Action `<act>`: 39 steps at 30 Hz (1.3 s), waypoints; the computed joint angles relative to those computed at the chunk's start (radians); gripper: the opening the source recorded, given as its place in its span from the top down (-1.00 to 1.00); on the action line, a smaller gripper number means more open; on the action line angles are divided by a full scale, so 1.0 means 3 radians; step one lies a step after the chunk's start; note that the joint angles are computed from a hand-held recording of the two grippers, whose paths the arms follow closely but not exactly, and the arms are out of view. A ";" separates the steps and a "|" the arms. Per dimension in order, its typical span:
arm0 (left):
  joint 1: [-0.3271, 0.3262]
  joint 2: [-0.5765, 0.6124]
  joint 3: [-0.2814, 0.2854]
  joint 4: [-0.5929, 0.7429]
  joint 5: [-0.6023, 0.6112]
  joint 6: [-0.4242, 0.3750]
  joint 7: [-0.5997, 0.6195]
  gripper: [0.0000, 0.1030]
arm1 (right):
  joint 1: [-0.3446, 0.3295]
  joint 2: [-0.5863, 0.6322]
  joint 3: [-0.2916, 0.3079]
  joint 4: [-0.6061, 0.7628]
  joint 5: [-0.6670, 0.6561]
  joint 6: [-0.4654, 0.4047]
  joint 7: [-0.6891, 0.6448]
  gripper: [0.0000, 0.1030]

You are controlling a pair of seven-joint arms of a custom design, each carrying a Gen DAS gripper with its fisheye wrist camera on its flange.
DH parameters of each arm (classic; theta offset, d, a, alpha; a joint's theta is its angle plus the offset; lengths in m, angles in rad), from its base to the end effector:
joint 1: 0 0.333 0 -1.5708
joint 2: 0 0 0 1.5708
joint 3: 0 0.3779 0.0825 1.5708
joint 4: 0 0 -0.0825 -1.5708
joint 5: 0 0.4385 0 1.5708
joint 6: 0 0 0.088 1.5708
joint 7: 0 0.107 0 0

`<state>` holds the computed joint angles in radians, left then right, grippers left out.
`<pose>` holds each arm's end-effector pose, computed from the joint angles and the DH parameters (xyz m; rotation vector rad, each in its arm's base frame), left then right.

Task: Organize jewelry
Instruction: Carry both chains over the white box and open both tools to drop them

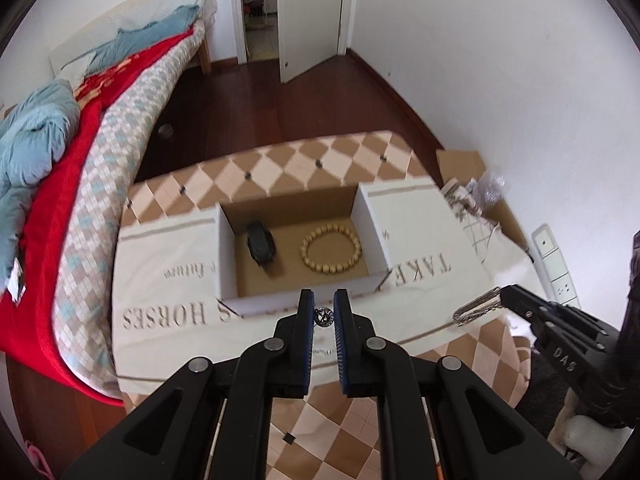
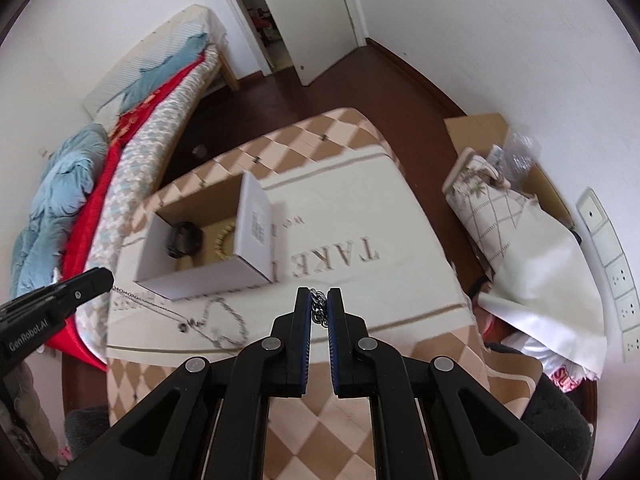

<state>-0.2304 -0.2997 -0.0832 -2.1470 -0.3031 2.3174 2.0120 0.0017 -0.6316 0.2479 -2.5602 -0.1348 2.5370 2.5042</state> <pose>0.5095 -0.1765 0.6226 -1.3315 2.5354 -0.7181 0.4041 0.1194 0.5640 -1.2061 2.2801 -0.4919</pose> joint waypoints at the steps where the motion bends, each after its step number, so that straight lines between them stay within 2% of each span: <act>1: -0.0002 0.0003 0.0021 0.0046 -0.0029 -0.0006 0.0026 0.86 | 0.0006 0.0018 0.0001 0.0034 -0.0005 0.0024 -0.0011 0.84; 7: 0.0040 0.0125 0.0084 0.0468 -0.0158 -0.0005 0.0201 0.86 | 0.0056 0.0218 -0.0048 0.0375 -0.0015 0.0163 -0.0217 0.84; 14: 0.0186 0.0464 0.0023 0.0954 -0.0147 0.0045 0.0191 0.86 | 0.0129 0.0696 -0.0114 0.0930 -0.0054 0.0281 -0.0534 0.85; 21: 0.0358 0.0834 -0.0111 0.1073 0.0097 -0.0157 -0.0017 0.86 | 0.0413 0.1327 -0.0411 0.1331 0.0293 0.0253 -0.0986 0.84; 25: 0.0417 0.0972 -0.0167 0.0985 0.0238 -0.0268 -0.0162 0.86 | 0.0525 0.1657 -0.0557 0.1526 0.0538 0.0142 -0.1288 0.84; 33: 0.0495 0.1138 -0.0224 0.0885 0.0348 -0.0387 -0.0341 0.85 | 0.0617 0.2134 -0.0689 0.1914 0.0743 -0.0040 -0.1616 0.84; 36: 0.0515 0.1167 -0.0230 0.0883 0.0398 -0.0348 -0.0463 0.79 | 0.0632 0.2274 -0.0734 0.2049 0.0654 -0.0181 -0.1590 0.84; 39: 0.0512 0.1175 -0.0240 0.0866 0.0575 -0.0241 -0.0587 0.78 | 0.0658 0.2383 -0.0791 0.2185 0.0339 -0.0503 -0.1400 0.83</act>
